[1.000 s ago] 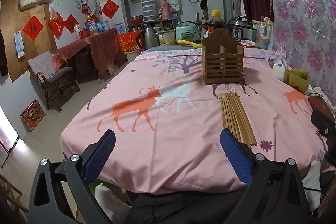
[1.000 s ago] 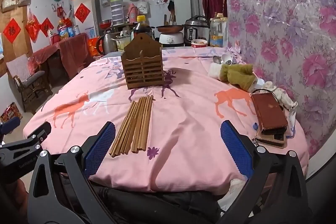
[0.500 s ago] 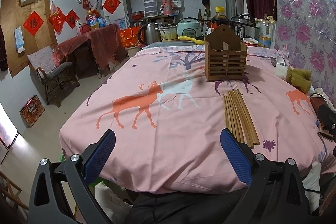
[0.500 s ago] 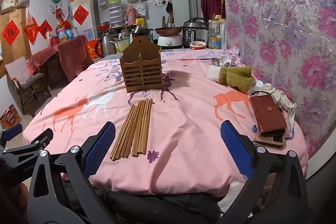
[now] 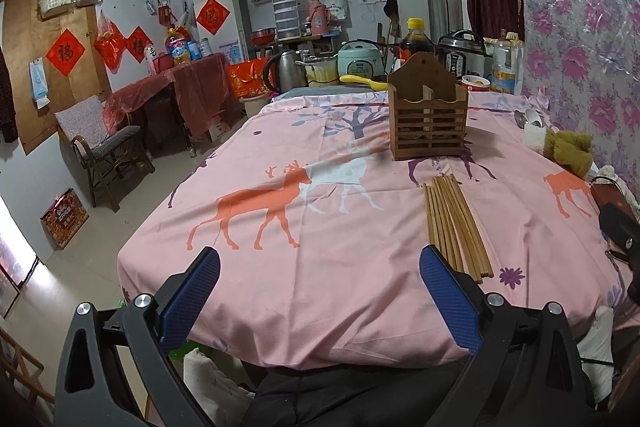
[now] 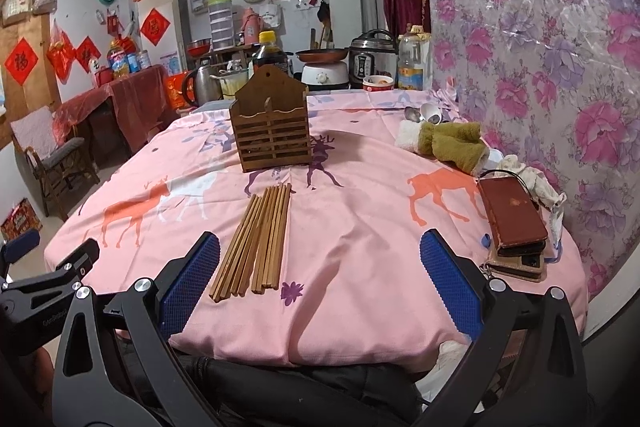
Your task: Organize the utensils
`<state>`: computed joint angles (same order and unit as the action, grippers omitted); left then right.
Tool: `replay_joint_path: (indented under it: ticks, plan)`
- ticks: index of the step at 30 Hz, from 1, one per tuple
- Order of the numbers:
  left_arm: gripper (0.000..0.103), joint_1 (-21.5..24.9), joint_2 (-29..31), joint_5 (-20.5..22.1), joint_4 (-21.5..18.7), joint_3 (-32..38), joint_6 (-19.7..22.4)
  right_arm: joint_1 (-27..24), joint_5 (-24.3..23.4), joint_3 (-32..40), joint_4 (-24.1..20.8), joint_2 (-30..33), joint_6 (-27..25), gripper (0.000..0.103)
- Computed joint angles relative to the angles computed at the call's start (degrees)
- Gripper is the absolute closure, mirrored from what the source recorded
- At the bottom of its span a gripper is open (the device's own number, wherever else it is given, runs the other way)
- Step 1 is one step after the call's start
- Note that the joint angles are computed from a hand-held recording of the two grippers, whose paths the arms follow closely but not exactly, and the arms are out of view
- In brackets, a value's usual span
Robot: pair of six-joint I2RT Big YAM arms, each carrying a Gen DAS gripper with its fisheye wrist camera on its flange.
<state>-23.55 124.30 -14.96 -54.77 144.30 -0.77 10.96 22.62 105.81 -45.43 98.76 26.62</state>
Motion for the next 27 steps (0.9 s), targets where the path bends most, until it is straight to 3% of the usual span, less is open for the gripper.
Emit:
replay_joint_path:
  ticks: [27]
  plan:
    - [0.005, 0.02, -0.31, -0.12, 0.26, -0.40, -0.05, -0.12, -0.54, 0.10, -0.18, 0.04, -0.06, 0.006]
